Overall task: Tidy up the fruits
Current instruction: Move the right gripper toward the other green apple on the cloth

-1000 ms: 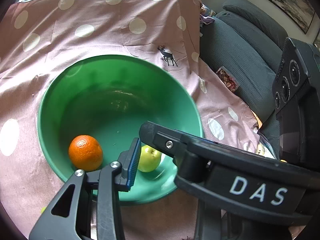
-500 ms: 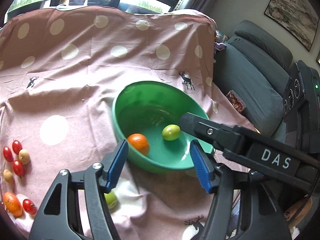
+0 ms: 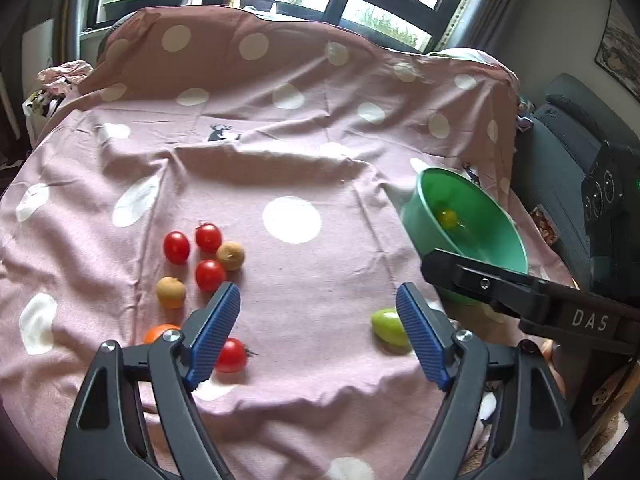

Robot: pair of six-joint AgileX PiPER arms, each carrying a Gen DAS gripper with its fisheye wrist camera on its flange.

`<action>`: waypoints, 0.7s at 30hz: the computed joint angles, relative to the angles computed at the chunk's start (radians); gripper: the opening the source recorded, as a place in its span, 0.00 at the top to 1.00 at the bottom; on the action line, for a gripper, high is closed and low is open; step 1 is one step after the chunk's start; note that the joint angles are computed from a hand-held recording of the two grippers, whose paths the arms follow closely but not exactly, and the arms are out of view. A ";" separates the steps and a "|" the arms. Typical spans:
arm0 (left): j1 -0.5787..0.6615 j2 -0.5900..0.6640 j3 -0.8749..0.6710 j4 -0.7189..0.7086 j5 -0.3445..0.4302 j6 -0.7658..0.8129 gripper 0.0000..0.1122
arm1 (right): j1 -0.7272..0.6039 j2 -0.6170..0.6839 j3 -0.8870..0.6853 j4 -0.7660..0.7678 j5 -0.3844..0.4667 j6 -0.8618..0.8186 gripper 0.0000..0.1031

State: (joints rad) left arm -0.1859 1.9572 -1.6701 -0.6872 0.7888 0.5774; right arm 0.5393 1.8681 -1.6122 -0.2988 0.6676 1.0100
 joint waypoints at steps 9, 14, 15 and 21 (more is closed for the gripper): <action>0.063 0.070 -0.022 -0.007 0.024 -0.019 0.28 | 0.017 0.131 -0.116 0.085 0.121 -0.072 0.23; 0.081 0.077 -0.029 0.006 0.023 -0.055 0.28 | 0.042 0.187 -0.167 0.048 0.202 -0.061 0.23; 0.085 0.078 -0.031 0.001 0.025 -0.056 0.28 | 0.046 0.197 -0.176 0.034 0.221 -0.050 0.23; 0.096 0.084 -0.042 -0.004 0.032 -0.074 0.28 | 0.045 0.221 -0.186 0.040 0.250 -0.050 0.23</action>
State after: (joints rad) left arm -0.0902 2.0414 -1.7124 -0.6913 0.8207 0.5037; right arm 0.5844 2.0893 -1.7979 -0.2592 0.9177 0.9602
